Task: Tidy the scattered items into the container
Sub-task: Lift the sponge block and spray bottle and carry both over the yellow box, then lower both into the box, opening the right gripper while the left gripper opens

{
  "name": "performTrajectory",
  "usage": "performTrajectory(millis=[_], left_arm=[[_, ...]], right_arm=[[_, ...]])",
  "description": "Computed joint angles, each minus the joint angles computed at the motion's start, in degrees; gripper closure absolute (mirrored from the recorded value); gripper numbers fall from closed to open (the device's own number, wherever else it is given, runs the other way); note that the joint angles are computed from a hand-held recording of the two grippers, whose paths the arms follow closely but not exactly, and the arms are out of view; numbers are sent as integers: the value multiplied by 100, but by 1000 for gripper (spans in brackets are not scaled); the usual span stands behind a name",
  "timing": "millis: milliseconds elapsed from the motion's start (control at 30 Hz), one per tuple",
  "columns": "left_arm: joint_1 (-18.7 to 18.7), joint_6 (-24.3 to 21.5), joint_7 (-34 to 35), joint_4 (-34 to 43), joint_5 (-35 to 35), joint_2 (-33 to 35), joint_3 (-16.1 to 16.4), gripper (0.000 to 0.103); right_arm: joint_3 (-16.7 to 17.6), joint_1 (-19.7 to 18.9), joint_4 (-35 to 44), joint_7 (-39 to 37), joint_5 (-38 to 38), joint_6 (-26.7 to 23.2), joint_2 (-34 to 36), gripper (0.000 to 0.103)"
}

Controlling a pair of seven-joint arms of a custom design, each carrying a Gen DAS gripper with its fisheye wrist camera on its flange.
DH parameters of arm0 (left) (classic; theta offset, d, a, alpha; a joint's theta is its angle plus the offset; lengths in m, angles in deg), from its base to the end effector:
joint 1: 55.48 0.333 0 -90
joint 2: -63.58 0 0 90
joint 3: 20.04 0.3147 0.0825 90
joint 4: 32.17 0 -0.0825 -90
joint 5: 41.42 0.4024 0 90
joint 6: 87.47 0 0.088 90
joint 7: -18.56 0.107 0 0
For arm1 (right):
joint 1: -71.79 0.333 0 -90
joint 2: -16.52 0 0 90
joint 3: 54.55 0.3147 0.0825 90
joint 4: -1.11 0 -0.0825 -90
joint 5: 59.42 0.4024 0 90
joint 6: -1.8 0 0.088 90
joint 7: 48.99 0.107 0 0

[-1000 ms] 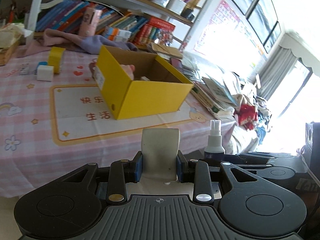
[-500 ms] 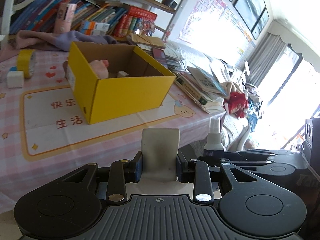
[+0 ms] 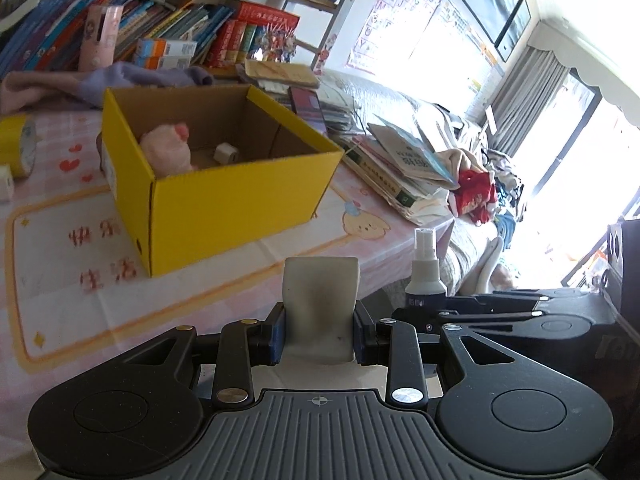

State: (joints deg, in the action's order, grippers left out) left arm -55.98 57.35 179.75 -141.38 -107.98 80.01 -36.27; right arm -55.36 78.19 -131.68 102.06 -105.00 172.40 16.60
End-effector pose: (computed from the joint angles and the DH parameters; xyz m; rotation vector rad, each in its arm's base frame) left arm 0.6352 -0.1702 0.3732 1.2907 -2.5009 1.3787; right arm 0.5474 0.1033 0.3883 -1.5883 1.9875 -0.6518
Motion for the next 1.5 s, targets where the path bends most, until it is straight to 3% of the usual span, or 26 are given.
performTrajectory(millis=[333,433,533,633,700,833,900,1033,1167,1333,1500], left_arm=[[-102,861,145,1054,14,531,-255,72],[-123,1219,65,1496,137,784,-373,72],[-224,1585,-258,1958,568,1115,-423,72],[-452,1814,-905,2397,1290,1475,-272,72],[-661,1835,-1465,2749,1848,1756,-62,72],[-1129,1647,-2581,3479,3010,2351,516,72],[-1381,1407,-3119,3956,3616,2711,874,72],[-1623,887,-3778,4759,4511,3313,1266,72],[-1598,394,-4081,5203,5032,3642,1261,72],[-1485,-3,-4239,5684,5504,3944,1039,72],[-1391,-591,-4422,6460,5939,4375,790,70]], right_arm=[[-238,-102,922,-1839,1187,905,642,72],[308,-639,1363,-3107,2164,1181,945,72],[1263,-1523,1908,-4242,2889,1216,1343,72],[2197,-2332,2597,-5240,3311,1054,1906,72],[2498,-2549,3010,-5714,3444,915,2257,72],[2929,-2762,4006,-6648,3632,370,3110,72],[2964,-2682,4626,-7076,3670,-131,3574,72],[2881,-2416,5877,-7831,3791,-1380,4396,72],[2696,-2176,6637,-8236,4046,-2295,4835,72],[2611,-2040,7010,-8842,4441,-2870,5046,72],[2291,-1703,7860,-9005,4761,-3626,5440,72]])
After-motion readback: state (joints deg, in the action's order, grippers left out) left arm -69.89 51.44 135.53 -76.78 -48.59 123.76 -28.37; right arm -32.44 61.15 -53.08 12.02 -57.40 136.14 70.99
